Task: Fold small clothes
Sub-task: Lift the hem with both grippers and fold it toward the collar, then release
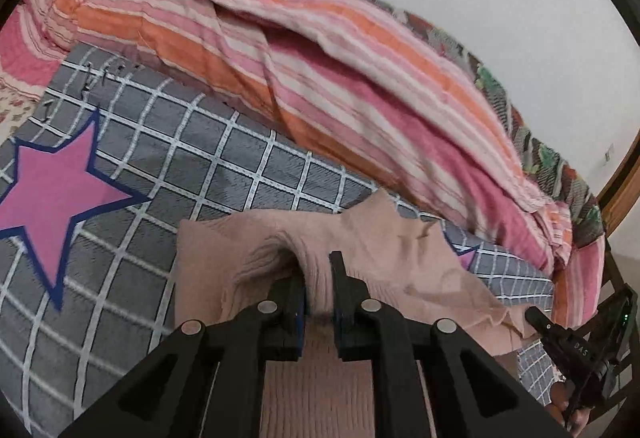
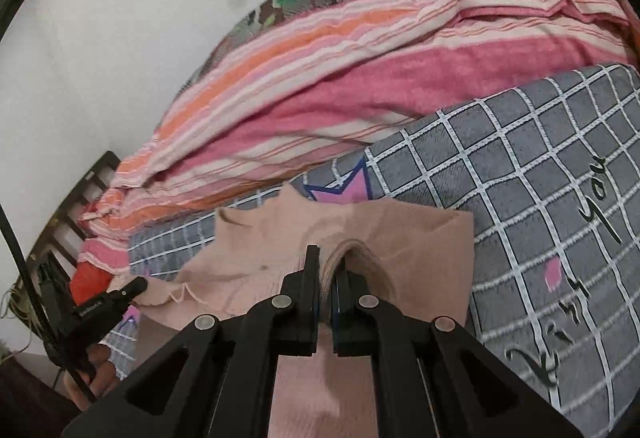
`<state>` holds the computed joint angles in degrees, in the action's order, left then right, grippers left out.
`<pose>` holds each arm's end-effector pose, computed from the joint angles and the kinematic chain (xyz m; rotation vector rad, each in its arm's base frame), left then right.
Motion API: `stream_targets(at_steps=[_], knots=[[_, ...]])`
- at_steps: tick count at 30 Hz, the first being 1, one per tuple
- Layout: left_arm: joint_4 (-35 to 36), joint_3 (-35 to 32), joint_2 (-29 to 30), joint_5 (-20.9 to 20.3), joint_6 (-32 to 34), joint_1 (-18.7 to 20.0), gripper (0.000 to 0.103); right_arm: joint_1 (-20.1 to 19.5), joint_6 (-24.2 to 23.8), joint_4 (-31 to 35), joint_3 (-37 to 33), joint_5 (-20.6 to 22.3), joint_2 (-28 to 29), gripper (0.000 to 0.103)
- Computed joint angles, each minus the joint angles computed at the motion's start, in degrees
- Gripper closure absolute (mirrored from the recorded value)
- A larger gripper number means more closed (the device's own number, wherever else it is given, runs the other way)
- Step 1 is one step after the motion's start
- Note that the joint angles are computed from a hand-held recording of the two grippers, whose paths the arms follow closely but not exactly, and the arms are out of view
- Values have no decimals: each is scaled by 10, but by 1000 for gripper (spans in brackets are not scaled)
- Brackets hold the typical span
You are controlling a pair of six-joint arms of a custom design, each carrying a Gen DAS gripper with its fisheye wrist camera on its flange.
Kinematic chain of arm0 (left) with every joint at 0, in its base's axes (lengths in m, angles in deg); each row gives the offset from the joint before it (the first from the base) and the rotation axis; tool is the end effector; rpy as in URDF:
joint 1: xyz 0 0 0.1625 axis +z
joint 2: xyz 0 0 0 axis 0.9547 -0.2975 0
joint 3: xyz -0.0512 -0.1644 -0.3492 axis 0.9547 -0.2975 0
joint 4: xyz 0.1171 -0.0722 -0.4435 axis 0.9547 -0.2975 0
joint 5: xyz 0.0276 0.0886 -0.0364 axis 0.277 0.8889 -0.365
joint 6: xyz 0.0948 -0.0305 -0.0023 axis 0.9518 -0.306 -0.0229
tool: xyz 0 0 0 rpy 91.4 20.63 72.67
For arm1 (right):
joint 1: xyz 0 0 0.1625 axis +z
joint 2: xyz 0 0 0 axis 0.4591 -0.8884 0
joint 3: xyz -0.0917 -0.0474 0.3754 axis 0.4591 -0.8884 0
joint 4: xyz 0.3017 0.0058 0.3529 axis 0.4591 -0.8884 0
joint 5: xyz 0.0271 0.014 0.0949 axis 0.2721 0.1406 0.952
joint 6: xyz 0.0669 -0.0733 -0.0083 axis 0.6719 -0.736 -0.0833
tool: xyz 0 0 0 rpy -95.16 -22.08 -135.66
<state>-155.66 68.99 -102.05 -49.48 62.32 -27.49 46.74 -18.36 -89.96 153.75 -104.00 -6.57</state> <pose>-0.3510 -0.6372 0.0367 0.1399 2.6183 -1.1542 -0.0386 -0.6323 0.4113 0.1886 -2.6193 1.1833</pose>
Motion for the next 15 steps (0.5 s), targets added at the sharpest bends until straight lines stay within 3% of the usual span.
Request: stream_targets(at_steps=[2,4,7,15], knots=[[49,-21,5,-14,-16,9,88,3,9,24,-25,-17,20,94],[57,-24,6,-11,-18,9,77,4,28,50,-44,-35,34,87],[35,-7,2,16,-1,-3,60,-2,22,59,-35,-24,25,72],[56,97,-60,55,-29,-53,60,-12,-57,30,91,-33,-92,68]])
